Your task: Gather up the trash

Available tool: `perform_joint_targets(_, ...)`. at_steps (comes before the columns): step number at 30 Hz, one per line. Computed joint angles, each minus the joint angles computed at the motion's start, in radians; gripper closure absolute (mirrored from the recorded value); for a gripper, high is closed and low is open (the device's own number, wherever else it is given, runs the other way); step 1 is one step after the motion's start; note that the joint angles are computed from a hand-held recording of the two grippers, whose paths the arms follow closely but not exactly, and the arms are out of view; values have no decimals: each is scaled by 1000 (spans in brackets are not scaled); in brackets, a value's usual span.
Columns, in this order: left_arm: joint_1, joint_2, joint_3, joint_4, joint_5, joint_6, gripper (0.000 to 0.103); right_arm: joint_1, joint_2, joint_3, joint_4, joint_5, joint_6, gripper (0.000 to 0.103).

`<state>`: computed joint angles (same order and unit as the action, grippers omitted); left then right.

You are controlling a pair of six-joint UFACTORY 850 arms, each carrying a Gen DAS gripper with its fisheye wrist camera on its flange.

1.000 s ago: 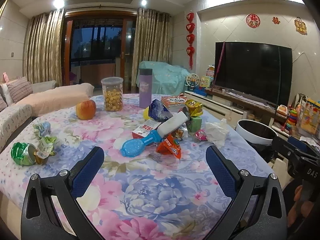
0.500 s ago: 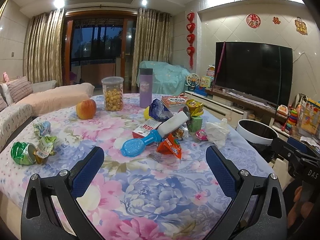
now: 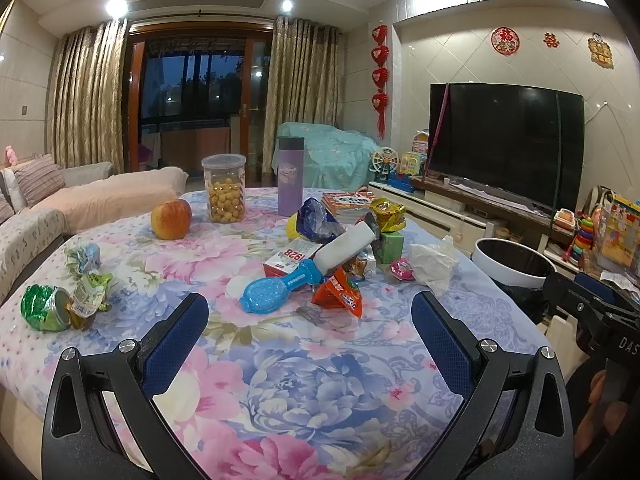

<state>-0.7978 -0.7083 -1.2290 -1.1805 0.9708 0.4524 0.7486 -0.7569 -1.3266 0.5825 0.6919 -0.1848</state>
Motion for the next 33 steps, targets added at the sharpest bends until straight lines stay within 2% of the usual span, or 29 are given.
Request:
perform_joint_targets(16, 14, -12, -4, 21, -26, -44, 0, -9, -5, -7, -34, -22, 40, 0)
perform_joint_targets(21, 28, -31, -34, -23, -46, -1, 0, -20, -11, -19, -53, -50, 58, 0)
perform_joint_targets(26, 54, -50, -71, -56, -118, 43, 0, -38, -24, -50, -88, -101, 88, 0)
perform_joint_targets(33, 106, -94, -148, -87, -262, 94, 0, -72, -77, -147, -132, -231, 122, 0)
